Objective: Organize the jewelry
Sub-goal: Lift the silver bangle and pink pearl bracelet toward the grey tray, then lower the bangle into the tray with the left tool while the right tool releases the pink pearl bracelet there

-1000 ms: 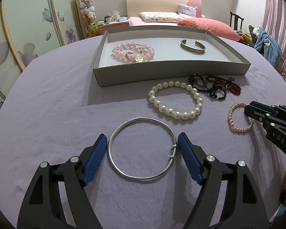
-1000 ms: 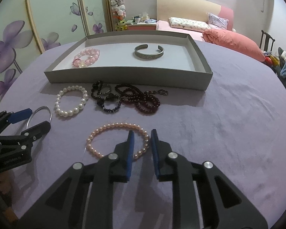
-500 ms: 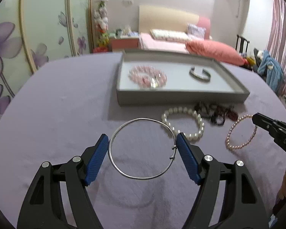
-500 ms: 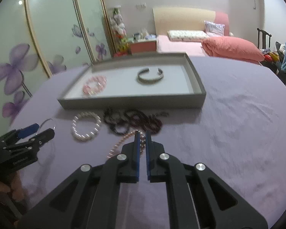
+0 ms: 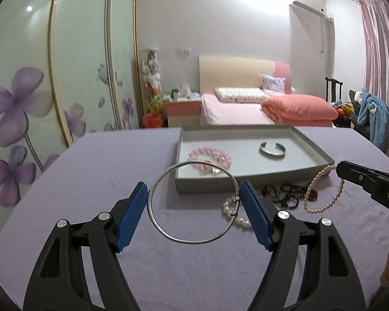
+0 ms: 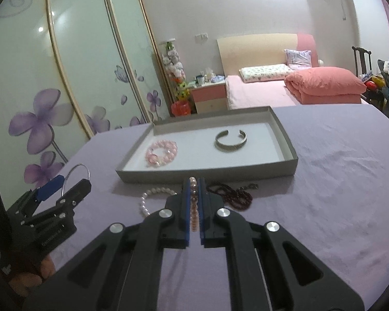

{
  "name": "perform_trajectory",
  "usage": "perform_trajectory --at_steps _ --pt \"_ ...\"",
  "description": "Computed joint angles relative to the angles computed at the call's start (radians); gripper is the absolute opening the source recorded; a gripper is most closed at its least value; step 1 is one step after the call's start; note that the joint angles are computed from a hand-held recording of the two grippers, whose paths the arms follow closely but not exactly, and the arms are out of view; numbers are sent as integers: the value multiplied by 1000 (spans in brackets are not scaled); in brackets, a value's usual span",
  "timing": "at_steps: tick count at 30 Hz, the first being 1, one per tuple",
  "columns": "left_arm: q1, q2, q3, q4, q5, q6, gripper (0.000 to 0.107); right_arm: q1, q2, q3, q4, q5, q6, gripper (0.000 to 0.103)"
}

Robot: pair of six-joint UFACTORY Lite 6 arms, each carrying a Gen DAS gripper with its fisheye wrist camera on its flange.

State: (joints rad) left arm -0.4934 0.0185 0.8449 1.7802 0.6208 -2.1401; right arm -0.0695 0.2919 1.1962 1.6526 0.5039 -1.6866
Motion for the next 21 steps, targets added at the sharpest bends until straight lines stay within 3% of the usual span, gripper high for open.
perform_trajectory --at_steps 12,21 --pt "-57 -26 5 42 119 -38 73 50 -123 -85 350 -51 -338 6" --pt "-74 -3 64 79 168 -40 73 99 -169 -98 737 -74 -726 6"
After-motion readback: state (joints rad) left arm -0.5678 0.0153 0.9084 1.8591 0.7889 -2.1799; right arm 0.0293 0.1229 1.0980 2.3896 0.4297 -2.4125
